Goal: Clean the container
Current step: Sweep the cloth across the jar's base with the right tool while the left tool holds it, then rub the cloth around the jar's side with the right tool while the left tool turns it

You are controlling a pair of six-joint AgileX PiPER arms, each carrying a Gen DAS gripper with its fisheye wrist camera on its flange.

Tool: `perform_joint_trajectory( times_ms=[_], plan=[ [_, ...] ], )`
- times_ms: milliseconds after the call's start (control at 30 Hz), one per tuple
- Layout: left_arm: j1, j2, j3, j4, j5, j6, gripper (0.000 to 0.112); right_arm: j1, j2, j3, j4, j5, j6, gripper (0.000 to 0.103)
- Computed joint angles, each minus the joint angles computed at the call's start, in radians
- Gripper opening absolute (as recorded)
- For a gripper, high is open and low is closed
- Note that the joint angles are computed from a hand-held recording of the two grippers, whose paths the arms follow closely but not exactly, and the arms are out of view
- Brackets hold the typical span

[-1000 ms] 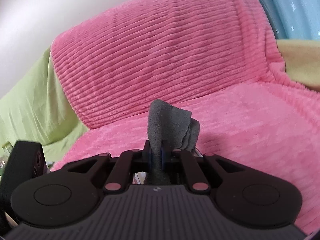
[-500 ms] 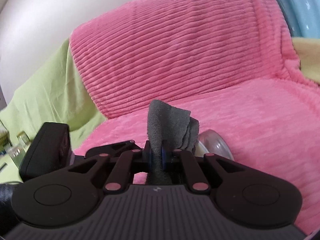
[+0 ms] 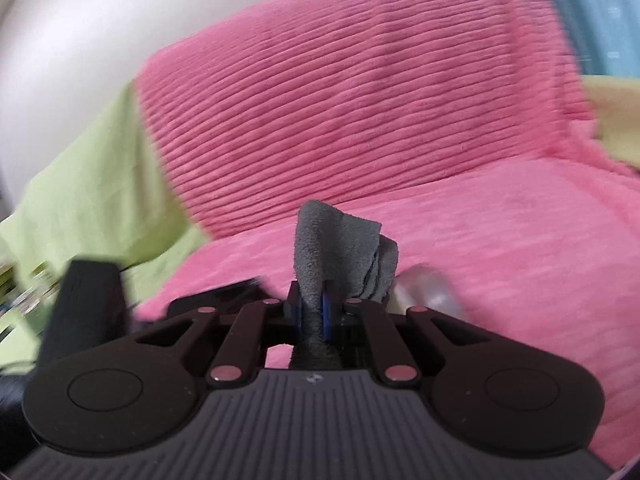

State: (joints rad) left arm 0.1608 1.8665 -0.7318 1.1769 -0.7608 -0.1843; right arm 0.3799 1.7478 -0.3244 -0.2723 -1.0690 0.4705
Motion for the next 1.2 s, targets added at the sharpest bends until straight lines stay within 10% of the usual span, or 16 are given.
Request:
perform_joint_trajectory(
  times_ms=[967, 1200],
  plan=[
    [0.035, 0.028, -0.129, 0.263, 0.025, -0.457, 0.086, 0.033, 0.028, -0.023, 0.084, -0.006, 0.002, 0.007],
    [0.000, -0.004, -0.062, 0.092, 0.069, -0.204, 0.085, -0.035, 0.015, -0.016, -0.111, -0.013, 0.046, 0.006]
  ],
)
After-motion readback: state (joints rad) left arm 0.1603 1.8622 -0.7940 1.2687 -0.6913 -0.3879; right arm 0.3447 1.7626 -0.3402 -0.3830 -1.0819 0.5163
